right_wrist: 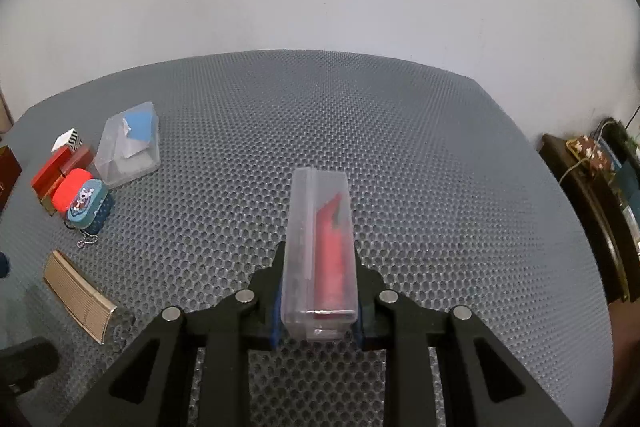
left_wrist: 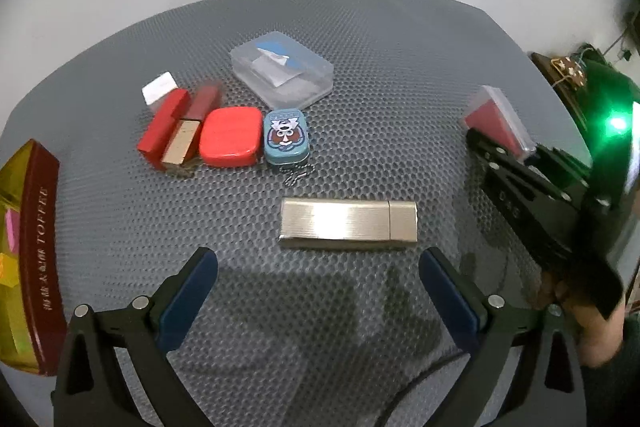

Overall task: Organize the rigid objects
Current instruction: 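Grasp the silver ribbed bar with the left gripper while the right gripper holds the clear case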

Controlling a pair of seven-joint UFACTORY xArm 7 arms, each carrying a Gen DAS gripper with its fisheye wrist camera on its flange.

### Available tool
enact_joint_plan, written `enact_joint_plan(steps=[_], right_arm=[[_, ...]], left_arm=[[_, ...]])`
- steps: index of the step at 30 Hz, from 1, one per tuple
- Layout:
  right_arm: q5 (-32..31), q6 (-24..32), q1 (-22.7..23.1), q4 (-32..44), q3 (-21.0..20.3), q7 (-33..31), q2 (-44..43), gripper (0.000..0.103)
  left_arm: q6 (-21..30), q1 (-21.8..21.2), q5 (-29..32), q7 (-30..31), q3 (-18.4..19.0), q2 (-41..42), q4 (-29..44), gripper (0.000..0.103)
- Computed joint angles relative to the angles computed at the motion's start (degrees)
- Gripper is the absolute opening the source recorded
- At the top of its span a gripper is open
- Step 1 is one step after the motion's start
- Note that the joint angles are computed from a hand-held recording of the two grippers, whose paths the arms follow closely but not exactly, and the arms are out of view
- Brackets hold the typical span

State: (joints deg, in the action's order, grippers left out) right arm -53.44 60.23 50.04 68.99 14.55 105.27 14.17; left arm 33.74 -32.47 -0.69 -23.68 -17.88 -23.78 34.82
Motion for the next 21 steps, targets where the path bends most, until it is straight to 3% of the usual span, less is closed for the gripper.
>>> enact_joint_plan(steps=[6,21], right_arm=[[-0.4,-1.1,0.0,-0.9,-0.2,1.0,-0.1,0.025],[-0.6,-2.1,-0.3,-1.6,-0.1,1.9,0.1,0.025]], left_arm=[[-2.2,0.4,1.0,-1.3,-0.5,2.9,0.9,0.1],[-2.1,1.0,5.8,-3.9,-1.2,7.1,2.3,0.098]])
